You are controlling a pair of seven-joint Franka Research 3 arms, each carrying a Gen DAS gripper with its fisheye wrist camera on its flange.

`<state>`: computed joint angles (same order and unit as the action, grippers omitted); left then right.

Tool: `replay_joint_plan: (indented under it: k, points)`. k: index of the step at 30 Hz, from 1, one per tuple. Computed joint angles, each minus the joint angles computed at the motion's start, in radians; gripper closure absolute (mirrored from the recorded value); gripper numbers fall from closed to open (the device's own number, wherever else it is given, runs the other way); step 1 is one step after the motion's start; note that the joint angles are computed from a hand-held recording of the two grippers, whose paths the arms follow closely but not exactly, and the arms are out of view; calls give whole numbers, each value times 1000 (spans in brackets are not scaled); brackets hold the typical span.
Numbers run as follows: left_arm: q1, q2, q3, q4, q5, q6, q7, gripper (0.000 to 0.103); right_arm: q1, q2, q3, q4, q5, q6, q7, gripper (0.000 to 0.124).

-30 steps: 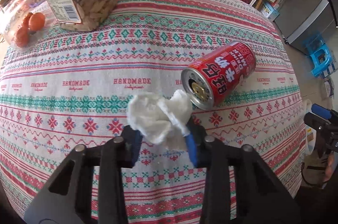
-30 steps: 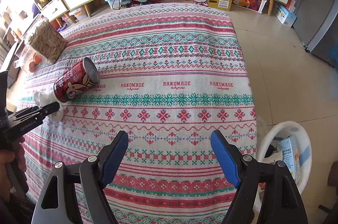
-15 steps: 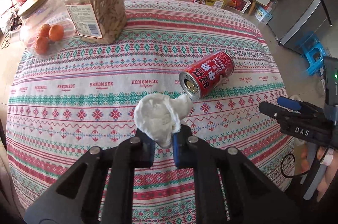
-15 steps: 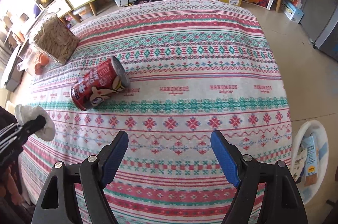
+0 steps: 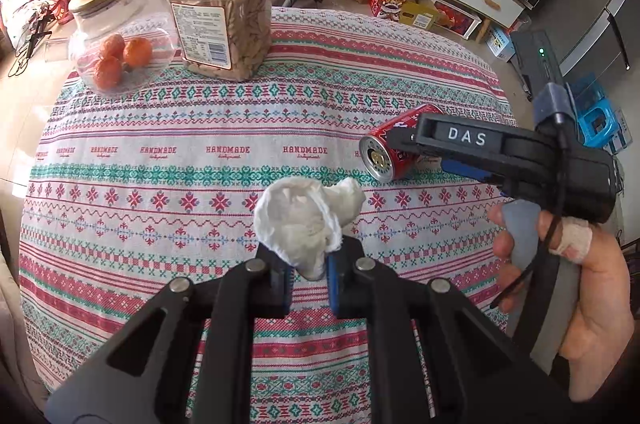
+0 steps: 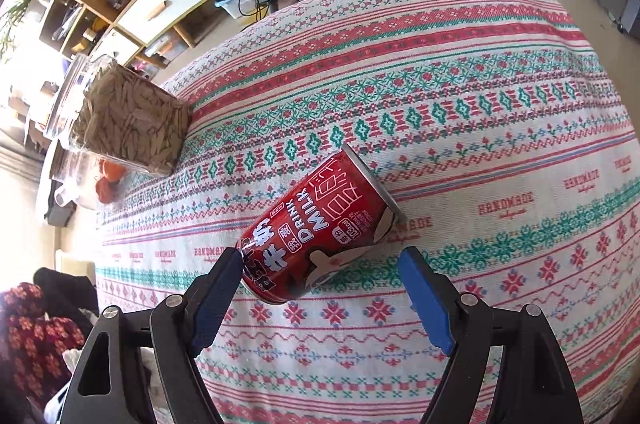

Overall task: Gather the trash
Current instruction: 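Grasp the red milk drink can with the right gripper while the left holds the tissue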

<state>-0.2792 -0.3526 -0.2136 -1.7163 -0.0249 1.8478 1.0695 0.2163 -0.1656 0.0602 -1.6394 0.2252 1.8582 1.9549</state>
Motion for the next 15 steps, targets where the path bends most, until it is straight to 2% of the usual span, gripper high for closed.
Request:
replay_joint_plan:
  k: [7,9,11,15]
  points:
    - [5,-12,-1,-11,11,-11,-15,89,1,33,-8,12,45,21,18,44]
    - [5,-8,-5,-7,16,-17,-22,89,1,36,-16,10,87,30,-3,60]
    - [4,-3,-8,-5,22,-20,-26,89,3,66,-18,43,107,12,-24,68]
    - [-1,11,-14,6,32,-30,-28,89,10,65,-10,50,84,-17,-65,69]
